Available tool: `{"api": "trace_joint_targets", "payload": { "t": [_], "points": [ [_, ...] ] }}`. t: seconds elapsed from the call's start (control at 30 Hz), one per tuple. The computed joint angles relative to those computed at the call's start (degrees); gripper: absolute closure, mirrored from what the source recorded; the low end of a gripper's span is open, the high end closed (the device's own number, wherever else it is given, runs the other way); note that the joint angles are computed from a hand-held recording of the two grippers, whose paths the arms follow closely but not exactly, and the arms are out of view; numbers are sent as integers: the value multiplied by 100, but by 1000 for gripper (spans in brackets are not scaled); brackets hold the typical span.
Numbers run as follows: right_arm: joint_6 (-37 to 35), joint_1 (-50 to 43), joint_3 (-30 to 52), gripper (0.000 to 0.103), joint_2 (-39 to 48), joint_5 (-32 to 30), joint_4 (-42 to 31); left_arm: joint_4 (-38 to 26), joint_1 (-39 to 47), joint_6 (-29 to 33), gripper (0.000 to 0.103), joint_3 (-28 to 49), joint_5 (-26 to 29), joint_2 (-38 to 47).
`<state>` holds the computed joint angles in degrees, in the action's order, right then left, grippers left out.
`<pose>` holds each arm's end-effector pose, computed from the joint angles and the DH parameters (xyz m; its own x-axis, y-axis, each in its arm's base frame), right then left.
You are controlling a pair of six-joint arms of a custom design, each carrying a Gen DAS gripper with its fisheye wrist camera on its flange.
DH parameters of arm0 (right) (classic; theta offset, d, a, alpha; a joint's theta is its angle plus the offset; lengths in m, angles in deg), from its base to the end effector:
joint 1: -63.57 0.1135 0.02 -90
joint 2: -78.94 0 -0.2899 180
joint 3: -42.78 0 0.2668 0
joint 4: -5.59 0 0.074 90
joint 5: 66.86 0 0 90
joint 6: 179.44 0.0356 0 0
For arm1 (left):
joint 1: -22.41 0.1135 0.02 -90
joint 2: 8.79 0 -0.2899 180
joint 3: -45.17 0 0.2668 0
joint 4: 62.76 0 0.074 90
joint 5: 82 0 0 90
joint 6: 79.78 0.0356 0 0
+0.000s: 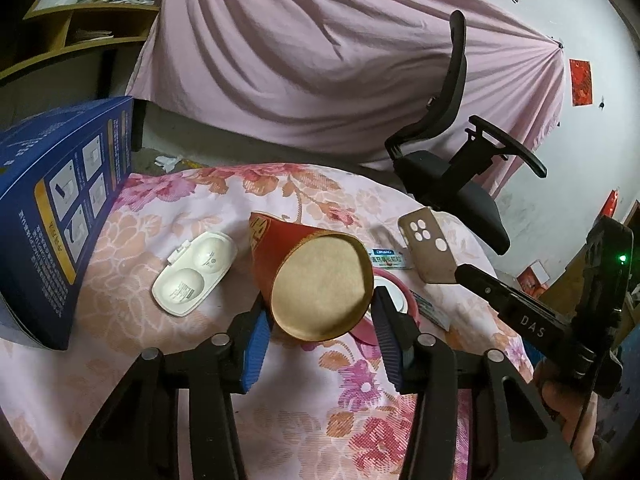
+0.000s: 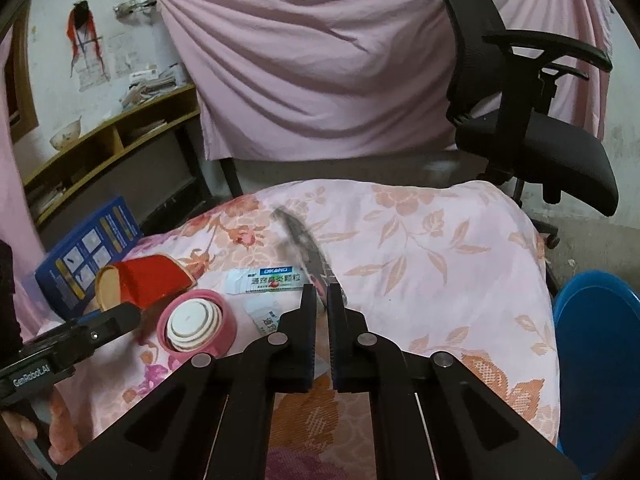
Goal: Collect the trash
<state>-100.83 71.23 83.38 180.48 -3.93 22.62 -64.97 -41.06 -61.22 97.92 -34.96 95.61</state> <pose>0.2790 0.0539 0.0910 -0.5862 -0.2563 -0.7686 -0.5706 0.8040 0.1671 0.1631 -0.2725 0.1043 -0.5653 -0.4208 -0.7095 -0.1907 0.9035 -0.3839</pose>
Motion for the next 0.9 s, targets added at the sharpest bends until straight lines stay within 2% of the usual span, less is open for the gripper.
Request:
{"api": "trace_joint_targets", "payload": {
  "t": [0.23,0.37,0.43,0.5,0.67,0.8,0.9],
  "points": [
    [-142,37,159,98,69,-33,-290,-106,45,-88,60,60,-23,7],
    [-248,259,206,93,69,293,-433,-204,8,-135,60,104,-99,-21],
    [-287,345,231,85,77,432,-495,-209,3,-154,60,86,-98,-34],
    [-329,383,263,56,93,477,-570,-211,15,-202,60,53,-72,-64],
    [-405,410,538,50,266,497,-927,-125,60,-379,60,-106,36,-151],
    [-509,460,1045,36,608,419,-1597,-54,142,-402,60,-198,156,-203],
    [-471,518,1167,34,671,348,-1676,-32,194,-411,60,-222,241,-212]
  ]
}}
